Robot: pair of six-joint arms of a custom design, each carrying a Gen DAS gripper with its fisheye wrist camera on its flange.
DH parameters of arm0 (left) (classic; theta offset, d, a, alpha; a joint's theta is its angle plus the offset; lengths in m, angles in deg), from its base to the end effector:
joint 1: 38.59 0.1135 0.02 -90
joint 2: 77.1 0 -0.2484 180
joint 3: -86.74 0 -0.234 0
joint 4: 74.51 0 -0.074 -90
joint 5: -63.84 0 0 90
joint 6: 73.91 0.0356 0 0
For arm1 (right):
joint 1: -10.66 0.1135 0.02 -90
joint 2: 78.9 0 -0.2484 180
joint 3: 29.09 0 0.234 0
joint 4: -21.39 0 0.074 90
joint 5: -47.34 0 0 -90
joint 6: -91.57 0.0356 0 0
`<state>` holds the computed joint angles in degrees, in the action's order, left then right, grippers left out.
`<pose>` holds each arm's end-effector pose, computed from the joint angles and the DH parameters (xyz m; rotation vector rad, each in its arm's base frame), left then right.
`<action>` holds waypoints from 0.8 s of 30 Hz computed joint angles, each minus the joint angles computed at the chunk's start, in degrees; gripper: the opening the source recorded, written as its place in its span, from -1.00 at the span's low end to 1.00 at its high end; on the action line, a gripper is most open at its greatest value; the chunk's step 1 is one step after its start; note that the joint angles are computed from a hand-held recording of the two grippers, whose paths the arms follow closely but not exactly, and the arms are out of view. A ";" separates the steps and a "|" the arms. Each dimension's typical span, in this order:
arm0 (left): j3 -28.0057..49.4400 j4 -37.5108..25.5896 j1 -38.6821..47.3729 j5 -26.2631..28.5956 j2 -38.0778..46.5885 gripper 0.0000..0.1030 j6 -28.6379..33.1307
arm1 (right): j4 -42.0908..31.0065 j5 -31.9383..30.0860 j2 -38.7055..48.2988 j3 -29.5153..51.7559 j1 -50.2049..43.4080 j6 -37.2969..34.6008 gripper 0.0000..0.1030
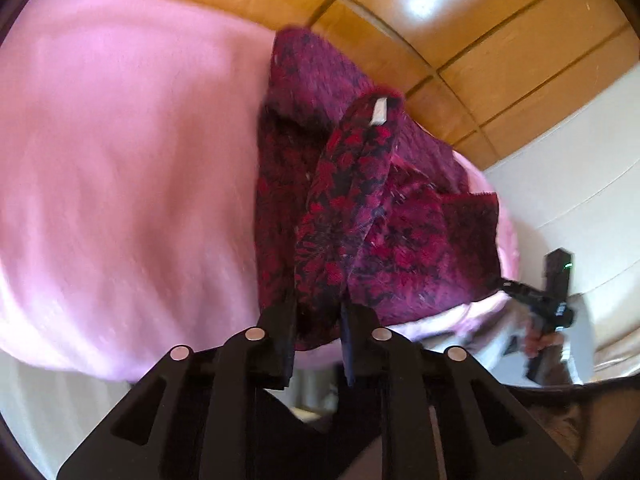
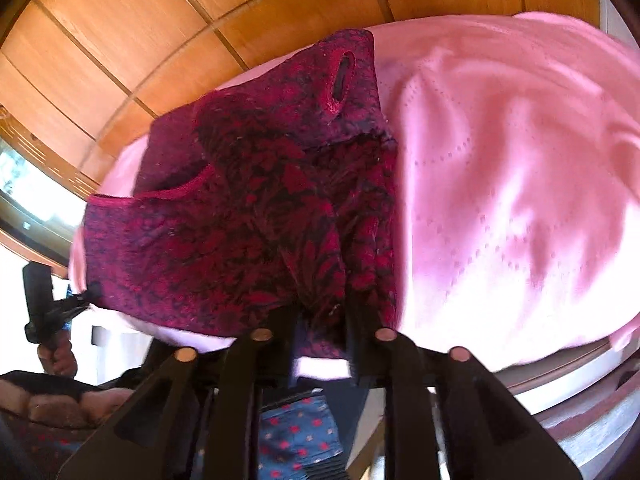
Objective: Fold small clothes
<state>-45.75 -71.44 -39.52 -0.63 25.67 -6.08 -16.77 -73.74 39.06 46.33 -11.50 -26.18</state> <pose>0.2730 -0.0198 0.0796 -0.2689 2.4823 -0.7233 0.3086 -0.1059 0.0716 -0.1933 2.7022 0.5899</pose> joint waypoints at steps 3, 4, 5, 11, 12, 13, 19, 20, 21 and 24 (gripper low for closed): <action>1.45 -1.27 0.75 -1.93 -2.91 -0.31 1.58 | 6.17 1.28 -3.80 -2.70 1.64 1.66 0.01; 2.53 -1.63 0.64 -3.28 -3.25 -0.23 2.27 | 7.77 1.14 -4.99 -3.53 2.27 2.00 0.03; 3.51 -2.14 0.39 -4.27 -3.54 -0.11 3.16 | 10.21 1.59 -6.74 -4.54 3.59 2.74 0.06; 12.71 -4.59 -1.61 -4.29 3.44 -0.02 8.05 | 22.85 8.11 -10.47 -9.11 11.88 3.00 0.03; 12.79 -4.54 -1.99 -4.25 3.80 -0.02 8.58 | 23.85 9.47 -9.02 -8.32 13.30 2.40 -0.01; 13.61 -4.54 -2.54 -4.16 4.88 -0.05 9.17 | 25.83 10.76 -7.96 -9.05 14.31 1.23 -0.11; 10.30 -1.56 -2.93 -5.87 2.83 -0.79 10.45 | 27.26 17.05 -6.32 -9.85 15.20 -4.31 -0.72; 9.09 -1.23 -2.73 -5.83 1.20 -0.79 10.55 | 24.97 14.89 -7.47 -9.43 13.82 -4.89 -0.72; 7.26 -0.97 -2.30 -5.40 -1.51 -0.79 10.75 | 21.74 11.95 -9.25 -8.96 12.28 -5.47 -0.73; 5.08 -0.28 -0.93 -3.41 -6.13 -0.79 10.60 | 14.16 4.59 -13.79 -6.65 8.68 -5.68 -0.73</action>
<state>-40.67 -71.72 -40.45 -4.04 19.54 4.52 -2.61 -69.15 25.27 39.68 -2.83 -31.86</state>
